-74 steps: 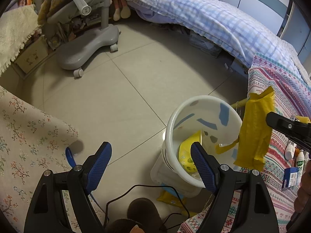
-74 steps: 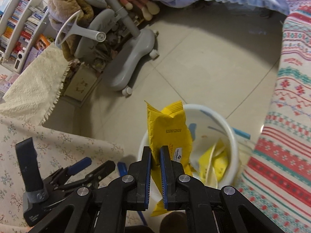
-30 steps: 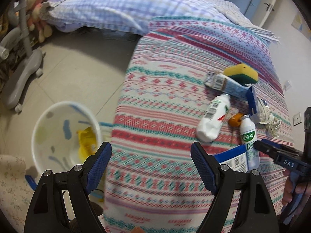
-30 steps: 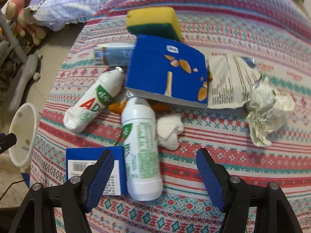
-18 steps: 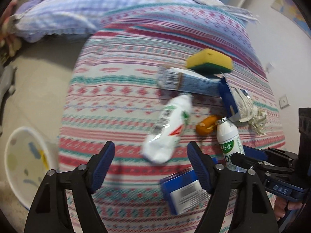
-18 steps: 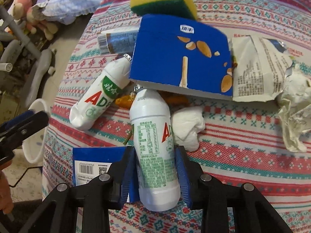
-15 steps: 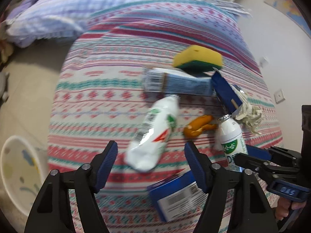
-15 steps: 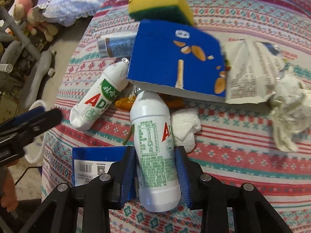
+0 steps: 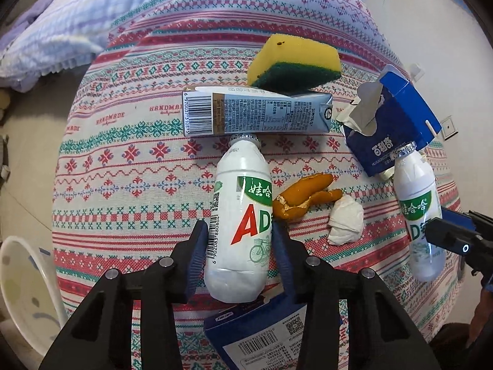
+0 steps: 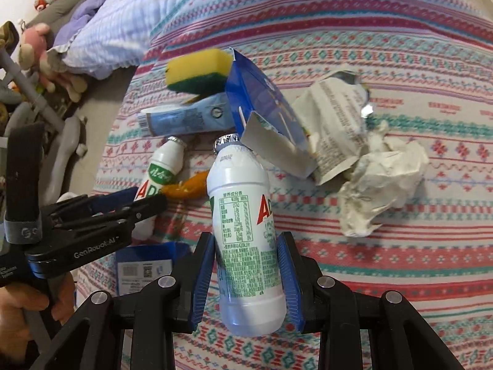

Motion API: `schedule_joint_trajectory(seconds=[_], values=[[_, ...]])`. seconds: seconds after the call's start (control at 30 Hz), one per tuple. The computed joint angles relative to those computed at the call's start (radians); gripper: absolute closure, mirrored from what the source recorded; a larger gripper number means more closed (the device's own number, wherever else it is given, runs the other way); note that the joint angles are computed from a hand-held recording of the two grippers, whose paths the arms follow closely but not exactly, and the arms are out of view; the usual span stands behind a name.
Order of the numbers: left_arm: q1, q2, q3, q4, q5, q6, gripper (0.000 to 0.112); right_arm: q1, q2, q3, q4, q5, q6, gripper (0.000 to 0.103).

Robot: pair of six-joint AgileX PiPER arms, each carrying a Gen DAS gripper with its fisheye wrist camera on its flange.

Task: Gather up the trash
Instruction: 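Grasp a white AD bottle with the left tool while the right tool grasps another, then carry both white bottles to the wastebasket and release them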

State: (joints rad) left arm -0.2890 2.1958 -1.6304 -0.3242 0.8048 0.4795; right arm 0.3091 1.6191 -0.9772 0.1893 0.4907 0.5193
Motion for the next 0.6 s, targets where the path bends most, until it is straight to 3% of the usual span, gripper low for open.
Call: schedule_joint_trajectory(seconds=[0.23, 0.6], values=[[0.005, -0.101, 0.145, -0.031, -0.073, 0.016, 0.068, -0.005, -0.02, 0.006, -0.025, 0.009, 0.017, 0.066], [0.053, -0.189, 0.243, -0.052, -0.092, 0.027, 0.068, 0.0, -0.061, 0.02, -0.087, 0.019, 0.071, 0.066]])
